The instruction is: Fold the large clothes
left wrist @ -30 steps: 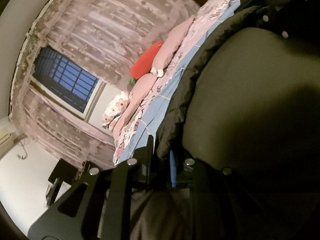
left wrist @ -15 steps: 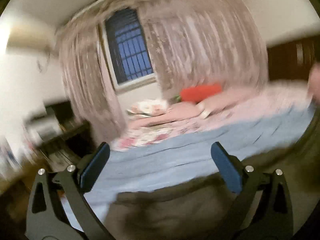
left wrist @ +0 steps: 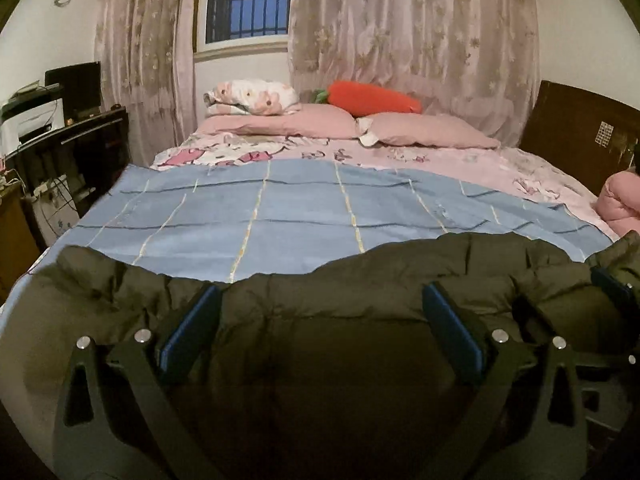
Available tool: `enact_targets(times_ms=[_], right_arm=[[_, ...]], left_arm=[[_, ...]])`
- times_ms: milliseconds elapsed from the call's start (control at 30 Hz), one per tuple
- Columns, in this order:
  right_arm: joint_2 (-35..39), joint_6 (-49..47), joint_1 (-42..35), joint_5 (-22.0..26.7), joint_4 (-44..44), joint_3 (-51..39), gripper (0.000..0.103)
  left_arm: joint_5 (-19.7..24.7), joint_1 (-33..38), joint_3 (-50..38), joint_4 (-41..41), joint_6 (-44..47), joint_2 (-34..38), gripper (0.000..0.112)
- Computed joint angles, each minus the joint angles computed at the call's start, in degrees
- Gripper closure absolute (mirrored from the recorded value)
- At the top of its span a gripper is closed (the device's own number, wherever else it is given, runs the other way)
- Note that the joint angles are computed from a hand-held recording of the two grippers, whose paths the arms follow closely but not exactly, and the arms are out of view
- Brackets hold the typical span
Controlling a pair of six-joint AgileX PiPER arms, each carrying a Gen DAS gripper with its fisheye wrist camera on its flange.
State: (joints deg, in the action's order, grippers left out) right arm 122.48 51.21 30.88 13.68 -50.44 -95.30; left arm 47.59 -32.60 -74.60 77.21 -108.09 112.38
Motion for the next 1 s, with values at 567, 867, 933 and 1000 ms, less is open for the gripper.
enact_targets(times_ms=[567, 867, 933, 1000], right_arm=[[13.37, -16.92, -0.44, 5.41, 16.46, -15.56, 0.002], [6.9, -45.84, -3.8, 10.09, 41.3, -15.94, 0.002], [0.15, -42.73, -5.56, 1.16, 35.08, -6.41, 0.002], [-1.51, -42.66, -8.25, 0.3, 33.87, -4.54, 0.002]], left_arm=[[-7.66, 6.18, -5.64, -3.57, 1.28, 8.34, 0.012], [-7.1, 8.29, -6.09, -20.82, 27.03, -0.42, 0.012], [-1.53, 6.31, -1.82, -12.66, 22.67, -4.58, 0.012], [0.76, 6.6, 2.98, -7.84, 20.55, -7.99, 0.012]])
